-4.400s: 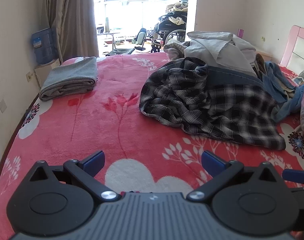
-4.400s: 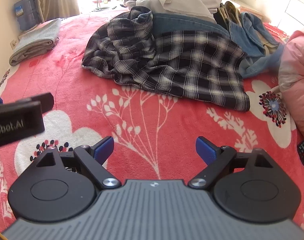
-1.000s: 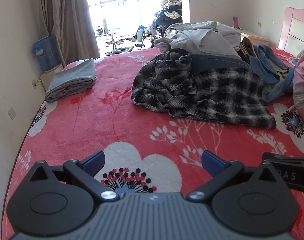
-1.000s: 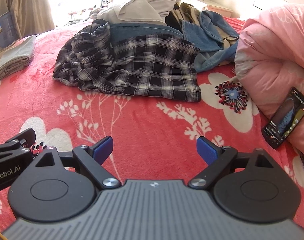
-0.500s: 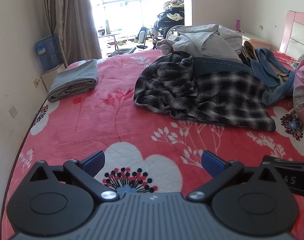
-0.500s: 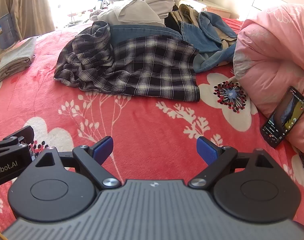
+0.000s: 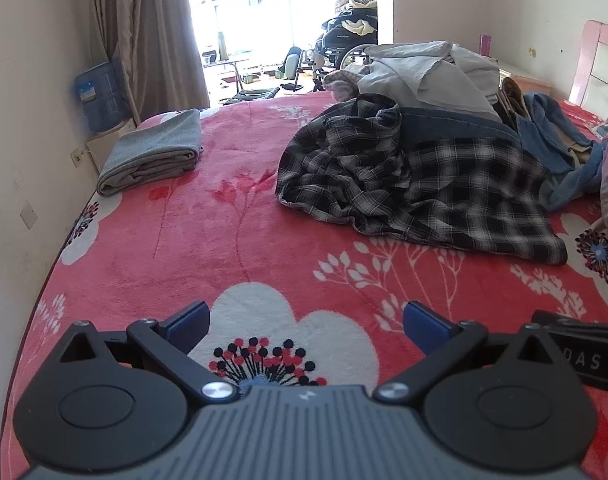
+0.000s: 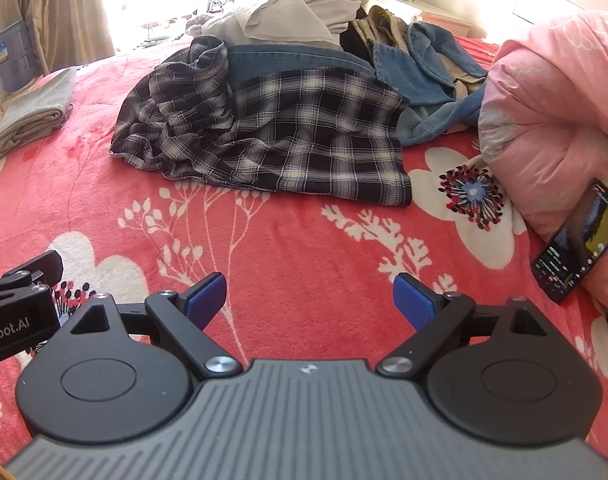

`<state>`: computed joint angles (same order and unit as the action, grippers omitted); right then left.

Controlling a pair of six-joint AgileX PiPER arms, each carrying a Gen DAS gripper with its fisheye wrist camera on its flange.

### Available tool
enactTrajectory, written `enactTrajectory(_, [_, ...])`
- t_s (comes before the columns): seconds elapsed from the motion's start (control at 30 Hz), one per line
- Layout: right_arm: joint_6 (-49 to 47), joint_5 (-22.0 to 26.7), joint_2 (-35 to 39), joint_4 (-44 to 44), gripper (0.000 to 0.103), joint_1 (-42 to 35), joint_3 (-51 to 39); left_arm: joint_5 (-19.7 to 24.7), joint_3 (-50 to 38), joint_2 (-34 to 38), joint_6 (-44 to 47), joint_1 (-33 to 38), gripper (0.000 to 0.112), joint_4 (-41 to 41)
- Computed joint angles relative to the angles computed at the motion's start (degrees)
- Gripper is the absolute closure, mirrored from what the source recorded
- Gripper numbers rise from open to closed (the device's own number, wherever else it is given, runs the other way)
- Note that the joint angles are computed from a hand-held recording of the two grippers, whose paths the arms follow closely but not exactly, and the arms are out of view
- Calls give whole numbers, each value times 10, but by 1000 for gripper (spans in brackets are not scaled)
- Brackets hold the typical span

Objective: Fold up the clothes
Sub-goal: 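Grasp the plaid shirt fabric with the left gripper while the right gripper grasps beside it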

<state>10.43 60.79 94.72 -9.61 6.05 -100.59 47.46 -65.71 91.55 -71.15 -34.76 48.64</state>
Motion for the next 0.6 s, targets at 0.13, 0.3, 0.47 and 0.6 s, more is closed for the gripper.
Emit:
enactTrajectory(0.13, [-16,-9,39,15,13,-6,-33,-58,-19,27,8,46,9,-7])
enactTrajectory(0.3, [-37,-2,127,18,13,-9,-134,-155,-45,77,-14,111,9,37])
enactTrajectory(0.47, [-89,-19,213,55,13,-18,-240,-260,-91,157,-45,179,9,128])
enactTrajectory(0.6, [-176,-62,276,131,13,-31,-308,-352,-133,229,-113,231,9,237])
